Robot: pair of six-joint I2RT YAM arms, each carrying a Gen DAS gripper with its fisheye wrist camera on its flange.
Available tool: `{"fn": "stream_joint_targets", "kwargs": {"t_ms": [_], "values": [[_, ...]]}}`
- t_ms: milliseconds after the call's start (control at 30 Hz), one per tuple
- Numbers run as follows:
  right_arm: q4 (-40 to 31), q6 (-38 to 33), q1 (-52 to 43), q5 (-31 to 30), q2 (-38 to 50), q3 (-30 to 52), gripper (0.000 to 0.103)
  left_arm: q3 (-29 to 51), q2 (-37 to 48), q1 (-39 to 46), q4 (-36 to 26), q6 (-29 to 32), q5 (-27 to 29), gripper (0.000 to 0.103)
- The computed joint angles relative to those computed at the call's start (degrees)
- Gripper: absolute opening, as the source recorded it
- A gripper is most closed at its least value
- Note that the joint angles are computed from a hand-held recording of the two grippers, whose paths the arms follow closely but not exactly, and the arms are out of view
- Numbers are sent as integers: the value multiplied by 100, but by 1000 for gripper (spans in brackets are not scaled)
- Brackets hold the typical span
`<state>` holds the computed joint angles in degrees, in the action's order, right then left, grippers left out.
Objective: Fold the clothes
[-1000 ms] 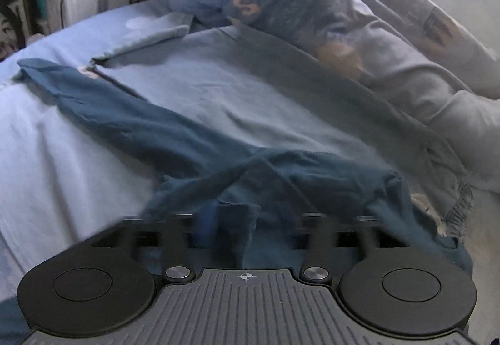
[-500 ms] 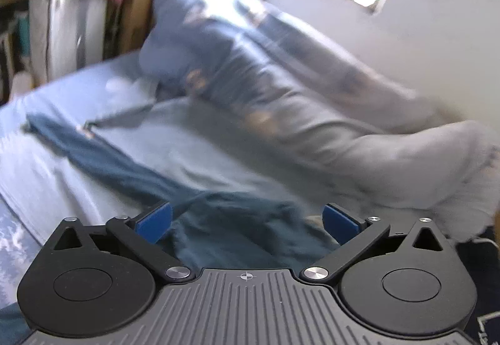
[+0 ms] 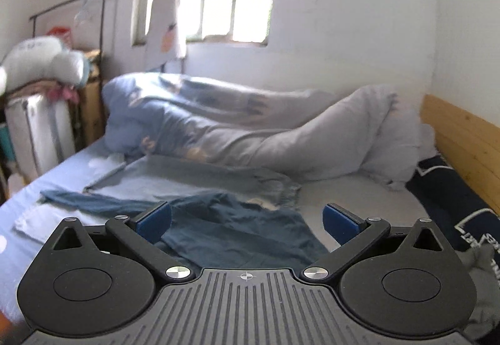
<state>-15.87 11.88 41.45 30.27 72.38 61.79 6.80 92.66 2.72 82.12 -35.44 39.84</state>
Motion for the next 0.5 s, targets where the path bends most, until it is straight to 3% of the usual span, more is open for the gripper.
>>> {"fn": "stream_joint_targets", "kwargs": {"t_ms": [133, 233, 333, 500], "values": [[1532, -294, 312, 304, -190, -1039, 103, 214, 224, 1126, 160, 278, 290, 103], [2432, -540, 490, 390, 212, -1271, 103, 700, 818, 1848, 160, 158, 292, 103], [2891, -656, 539, 223, 920, -970, 103, 1428, 1484, 2423, -142, -201, 287, 103], [3079, -724, 587, -98, 2410, 307, 103, 2807, 2171, 3010, -1356, -614, 113, 103]]}}
